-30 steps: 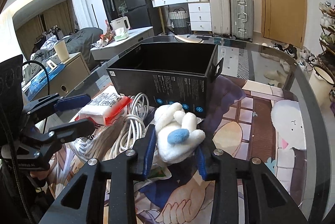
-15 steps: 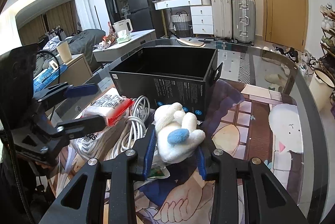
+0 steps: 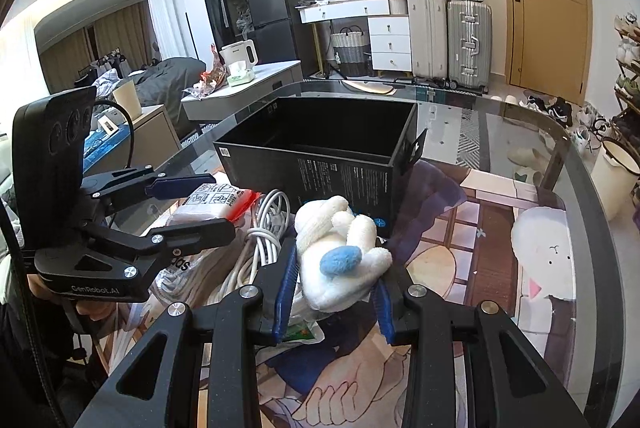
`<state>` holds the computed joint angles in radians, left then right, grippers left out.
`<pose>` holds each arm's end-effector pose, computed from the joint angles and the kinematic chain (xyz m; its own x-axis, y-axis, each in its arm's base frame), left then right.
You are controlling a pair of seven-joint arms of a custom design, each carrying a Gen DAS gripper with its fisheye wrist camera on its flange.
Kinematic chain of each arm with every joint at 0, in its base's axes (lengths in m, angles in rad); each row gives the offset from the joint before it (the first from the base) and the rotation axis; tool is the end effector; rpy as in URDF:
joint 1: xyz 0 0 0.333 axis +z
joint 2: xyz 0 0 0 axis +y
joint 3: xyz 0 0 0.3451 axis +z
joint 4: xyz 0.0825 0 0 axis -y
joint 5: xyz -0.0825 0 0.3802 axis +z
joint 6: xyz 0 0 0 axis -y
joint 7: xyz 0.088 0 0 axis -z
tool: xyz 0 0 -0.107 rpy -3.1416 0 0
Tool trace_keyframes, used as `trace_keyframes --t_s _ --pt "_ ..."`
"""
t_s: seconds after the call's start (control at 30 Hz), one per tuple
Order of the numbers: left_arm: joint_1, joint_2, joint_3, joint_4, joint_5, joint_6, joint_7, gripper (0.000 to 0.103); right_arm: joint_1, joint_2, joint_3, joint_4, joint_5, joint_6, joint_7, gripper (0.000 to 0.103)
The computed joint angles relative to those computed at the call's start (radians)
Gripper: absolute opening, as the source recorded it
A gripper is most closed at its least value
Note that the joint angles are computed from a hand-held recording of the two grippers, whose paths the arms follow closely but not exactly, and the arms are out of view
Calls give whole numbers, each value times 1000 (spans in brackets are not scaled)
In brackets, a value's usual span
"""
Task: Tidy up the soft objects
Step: 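Lift the plush toy and packet and carry both over the black box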
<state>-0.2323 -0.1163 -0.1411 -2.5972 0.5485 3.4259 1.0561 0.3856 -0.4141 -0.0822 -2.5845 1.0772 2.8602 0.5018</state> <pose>0.4112 -0.2265 0.4326 -0.4765 -0.8770 0.0619 -0.5640 0.2509 -0.7867 0.4133 0.0766 0.4831 0.4723 -0.8607 -0.1898 -0.6433 -0.1894 -0.7418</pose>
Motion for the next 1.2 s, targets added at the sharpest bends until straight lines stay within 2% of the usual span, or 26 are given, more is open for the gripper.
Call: trace_keyframes --t_s 0.23,0.47,0.53,0.6,0.77,1.07,1.2 --pt "62 -42 -79 -44 -129 34 91 61 21 -30 -7 -4 36 31 -29 34" --pt "94 -78 -122 -70 -238 59 163 61 48 -58 -16 -3 77 64 -65 34" --pt "127 -87 -167 -70 -299 59 203 61 58 -66 -18 0 89 74 -74 34" --pt "184 -96 -241 -72 -384 60 266 62 66 -72 -20 3 100 83 -82 34" --pt "240 -100 -316 -61 -507 63 344 62 77 -66 -20 23 107 97 -85 34" --pt "358 -70 -467 -16 -739 63 485 62 65 -6 4 72 43 111 -7 34" --pt "370 -36 -490 12 -836 61 548 62 62 30 9 97 12 113 35 34"
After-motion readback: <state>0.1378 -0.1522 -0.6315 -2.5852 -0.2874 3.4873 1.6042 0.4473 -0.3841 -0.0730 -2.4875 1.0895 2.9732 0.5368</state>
